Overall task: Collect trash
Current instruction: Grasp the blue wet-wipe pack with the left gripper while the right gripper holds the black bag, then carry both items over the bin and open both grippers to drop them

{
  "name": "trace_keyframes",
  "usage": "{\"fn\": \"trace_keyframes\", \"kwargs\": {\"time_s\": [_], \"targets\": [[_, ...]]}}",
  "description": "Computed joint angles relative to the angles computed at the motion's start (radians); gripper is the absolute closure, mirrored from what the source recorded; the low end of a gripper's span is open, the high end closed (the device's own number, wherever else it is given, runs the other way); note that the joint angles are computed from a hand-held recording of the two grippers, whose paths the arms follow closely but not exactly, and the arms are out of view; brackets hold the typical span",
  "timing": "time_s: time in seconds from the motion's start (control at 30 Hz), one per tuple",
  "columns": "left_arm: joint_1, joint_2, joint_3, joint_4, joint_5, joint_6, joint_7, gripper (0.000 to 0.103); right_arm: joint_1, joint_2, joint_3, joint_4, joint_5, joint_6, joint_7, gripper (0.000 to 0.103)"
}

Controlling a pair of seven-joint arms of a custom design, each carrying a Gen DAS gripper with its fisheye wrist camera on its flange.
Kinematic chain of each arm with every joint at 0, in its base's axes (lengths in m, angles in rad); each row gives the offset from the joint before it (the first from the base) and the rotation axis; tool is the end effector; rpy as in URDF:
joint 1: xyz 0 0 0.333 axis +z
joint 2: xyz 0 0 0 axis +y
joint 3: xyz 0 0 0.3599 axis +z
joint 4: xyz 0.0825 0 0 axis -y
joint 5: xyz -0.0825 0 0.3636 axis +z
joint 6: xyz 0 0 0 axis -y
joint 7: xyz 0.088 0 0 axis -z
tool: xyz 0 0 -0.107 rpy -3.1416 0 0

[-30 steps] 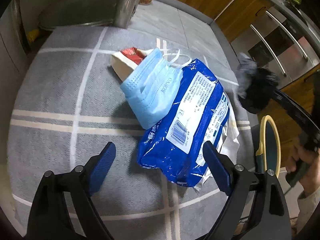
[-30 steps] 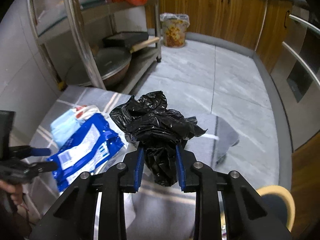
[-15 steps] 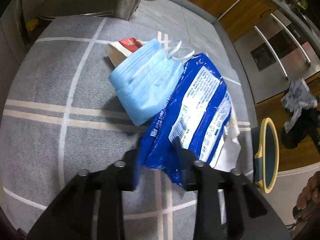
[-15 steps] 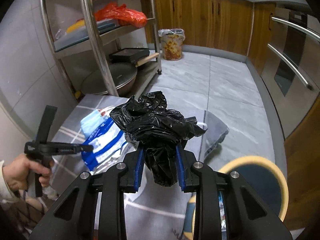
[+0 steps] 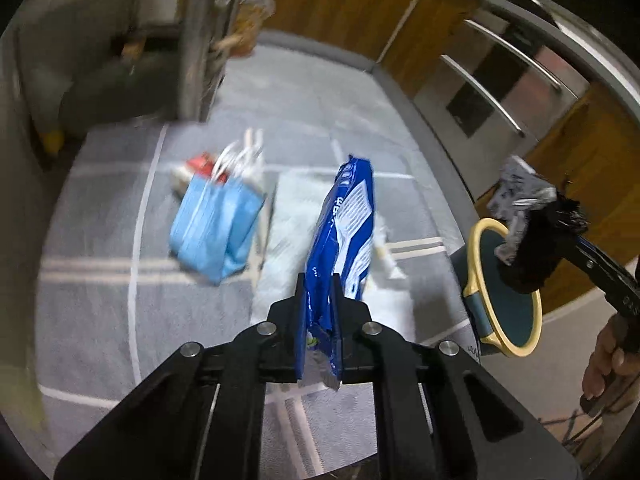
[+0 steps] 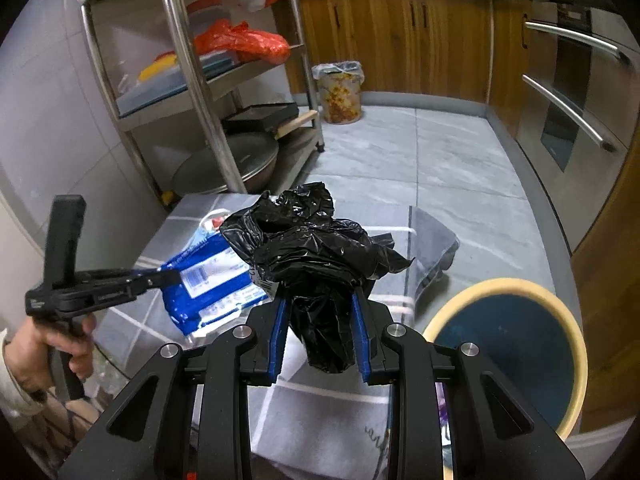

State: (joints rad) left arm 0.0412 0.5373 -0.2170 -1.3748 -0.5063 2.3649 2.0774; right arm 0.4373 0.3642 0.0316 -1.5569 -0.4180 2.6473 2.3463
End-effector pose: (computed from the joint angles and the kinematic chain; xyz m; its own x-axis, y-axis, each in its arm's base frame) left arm 0.7440 -0.0959 0.5071 -0.4104 -0.8514 0.3267 -0.8155 0.1823 -0.5494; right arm 0.6314 0.3274 0.5691 0.0432 -0.9873 -0.1530 -0.7238 0.0746 -0.6860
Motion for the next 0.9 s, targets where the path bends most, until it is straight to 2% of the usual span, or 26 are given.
{"fn": "trace_keyframes", "kwargs": {"time_s": [0.3,0.53,0.9], "targets": [[-0.023,-0.121,-0.032,-0.112,-0.021,0.116,0.175,0.095,0.022,-0.094,-0.024,-0.138,-0.09,0.06,0.166,0.073],[-0.033,-0.196,-0.042,-0.172,-0.105,0.151,0.272,0.095,0.01,-0.163,-0.026,-0.231,-0.189,0.1,0.302,0.073],[-0.072,-0.212,-0.027,-0.174,-0.108,0.166,0.295,0.097,-0.053,-0.24,-0.009,-0.348,-0.26,0.158,0.448,0.073]]}}
